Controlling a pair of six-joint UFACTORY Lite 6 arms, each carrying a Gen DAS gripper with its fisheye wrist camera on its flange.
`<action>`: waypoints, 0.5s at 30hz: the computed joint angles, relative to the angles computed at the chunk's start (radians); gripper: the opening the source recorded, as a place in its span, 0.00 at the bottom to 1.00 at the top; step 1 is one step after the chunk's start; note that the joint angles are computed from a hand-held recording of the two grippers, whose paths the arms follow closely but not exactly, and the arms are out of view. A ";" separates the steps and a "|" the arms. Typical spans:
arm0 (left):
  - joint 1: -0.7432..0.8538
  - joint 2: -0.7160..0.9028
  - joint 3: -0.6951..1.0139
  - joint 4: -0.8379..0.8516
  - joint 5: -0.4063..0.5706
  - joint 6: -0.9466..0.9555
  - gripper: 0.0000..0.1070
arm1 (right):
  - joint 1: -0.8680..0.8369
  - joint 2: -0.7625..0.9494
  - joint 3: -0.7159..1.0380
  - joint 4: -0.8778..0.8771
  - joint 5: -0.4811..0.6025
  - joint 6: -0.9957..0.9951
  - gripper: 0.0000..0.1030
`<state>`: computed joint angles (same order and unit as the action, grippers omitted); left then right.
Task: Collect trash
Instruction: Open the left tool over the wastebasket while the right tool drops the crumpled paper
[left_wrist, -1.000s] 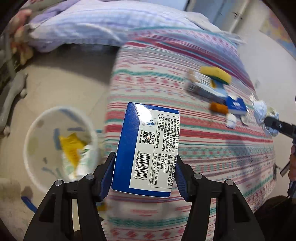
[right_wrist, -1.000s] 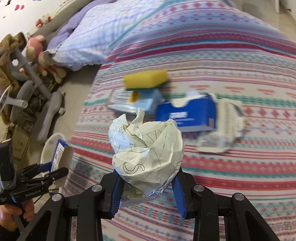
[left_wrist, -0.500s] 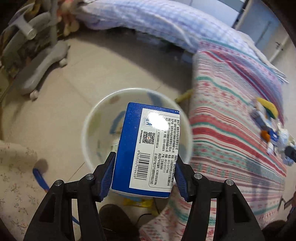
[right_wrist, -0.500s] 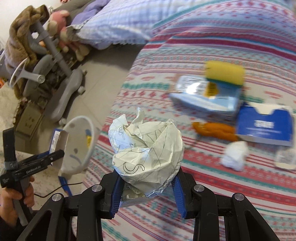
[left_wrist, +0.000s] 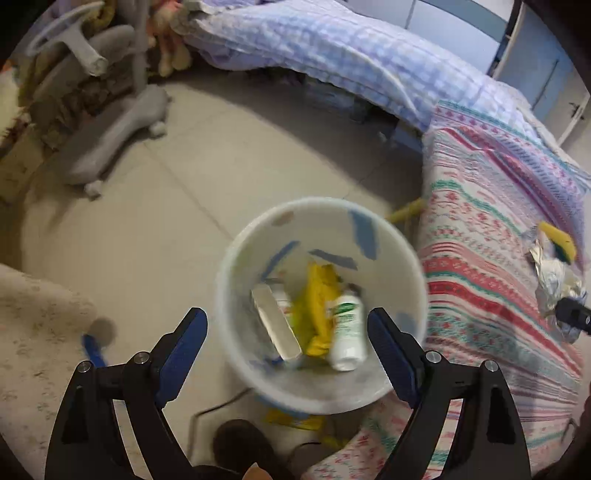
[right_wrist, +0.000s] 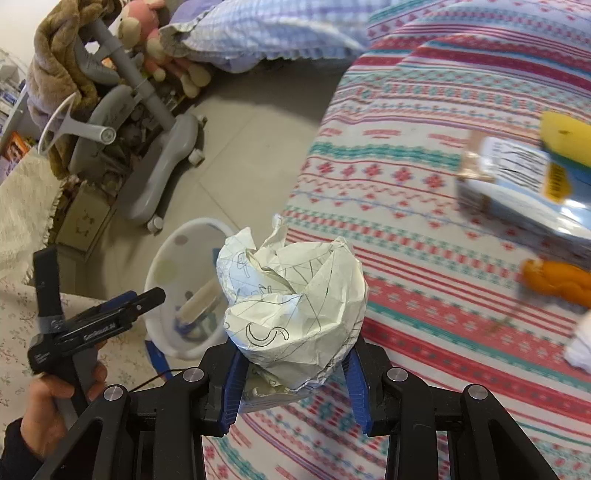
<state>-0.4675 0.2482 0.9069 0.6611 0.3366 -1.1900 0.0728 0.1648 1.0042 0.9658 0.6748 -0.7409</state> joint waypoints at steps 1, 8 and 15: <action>-0.001 -0.008 -0.005 0.008 0.024 -0.008 0.84 | 0.023 0.025 0.023 0.005 -0.008 0.010 0.41; 0.061 -0.095 -0.112 -0.040 0.066 0.041 0.84 | 0.180 0.230 0.211 0.019 -0.042 0.085 0.41; 0.138 -0.156 -0.186 -0.075 0.038 0.071 0.84 | 0.307 0.404 0.377 0.045 -0.068 0.141 0.42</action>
